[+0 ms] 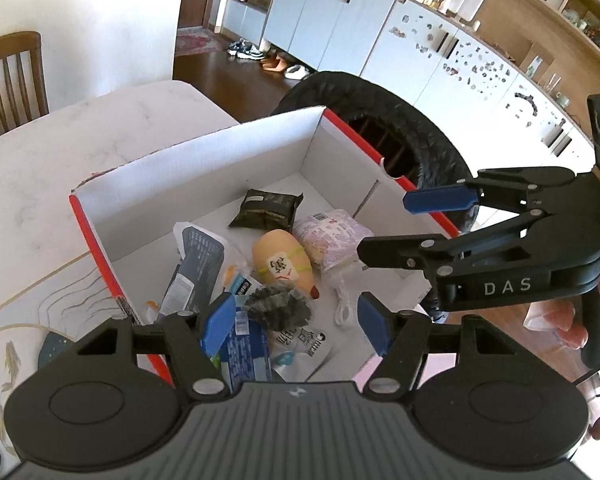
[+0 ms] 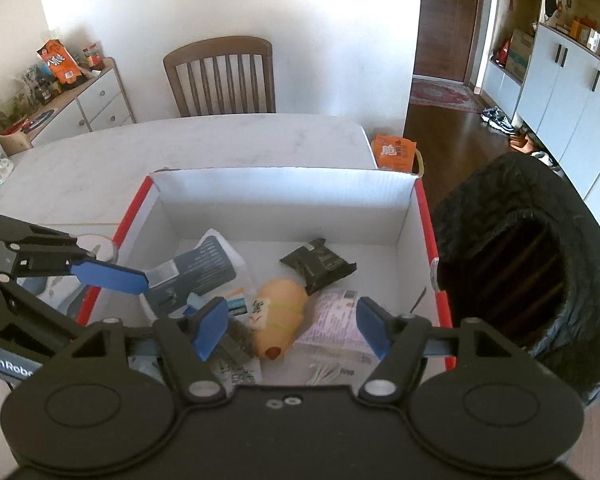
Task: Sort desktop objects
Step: 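Withdraw both open tools from the red box back over the mat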
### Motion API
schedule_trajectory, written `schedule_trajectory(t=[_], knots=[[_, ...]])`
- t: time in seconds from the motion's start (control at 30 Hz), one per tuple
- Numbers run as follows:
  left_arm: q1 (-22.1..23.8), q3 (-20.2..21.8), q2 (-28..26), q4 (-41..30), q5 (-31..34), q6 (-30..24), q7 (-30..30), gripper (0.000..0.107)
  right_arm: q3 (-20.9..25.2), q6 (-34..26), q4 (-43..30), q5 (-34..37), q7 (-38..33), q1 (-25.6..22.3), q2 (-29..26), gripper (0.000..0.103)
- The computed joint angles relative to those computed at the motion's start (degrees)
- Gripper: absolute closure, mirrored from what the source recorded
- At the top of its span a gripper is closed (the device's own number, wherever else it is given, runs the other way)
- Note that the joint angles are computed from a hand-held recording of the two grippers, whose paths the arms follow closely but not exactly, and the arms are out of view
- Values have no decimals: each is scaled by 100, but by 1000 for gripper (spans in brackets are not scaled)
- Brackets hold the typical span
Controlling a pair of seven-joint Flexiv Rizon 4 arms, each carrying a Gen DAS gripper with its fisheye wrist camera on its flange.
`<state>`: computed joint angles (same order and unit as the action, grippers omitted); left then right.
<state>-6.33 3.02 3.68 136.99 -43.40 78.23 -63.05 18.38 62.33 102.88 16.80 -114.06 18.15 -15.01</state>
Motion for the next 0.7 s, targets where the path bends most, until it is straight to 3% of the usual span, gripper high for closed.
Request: schedule_trajectory(t=[0.4, 0.7], knots=[[-424, 196, 617, 463, -306, 261, 303, 39, 31, 268, 498, 292, -72, 83, 518, 22], [-663, 448, 1105, 870, -340, 387, 391, 19, -3, 649, 916, 235, 178, 327, 832, 14]])
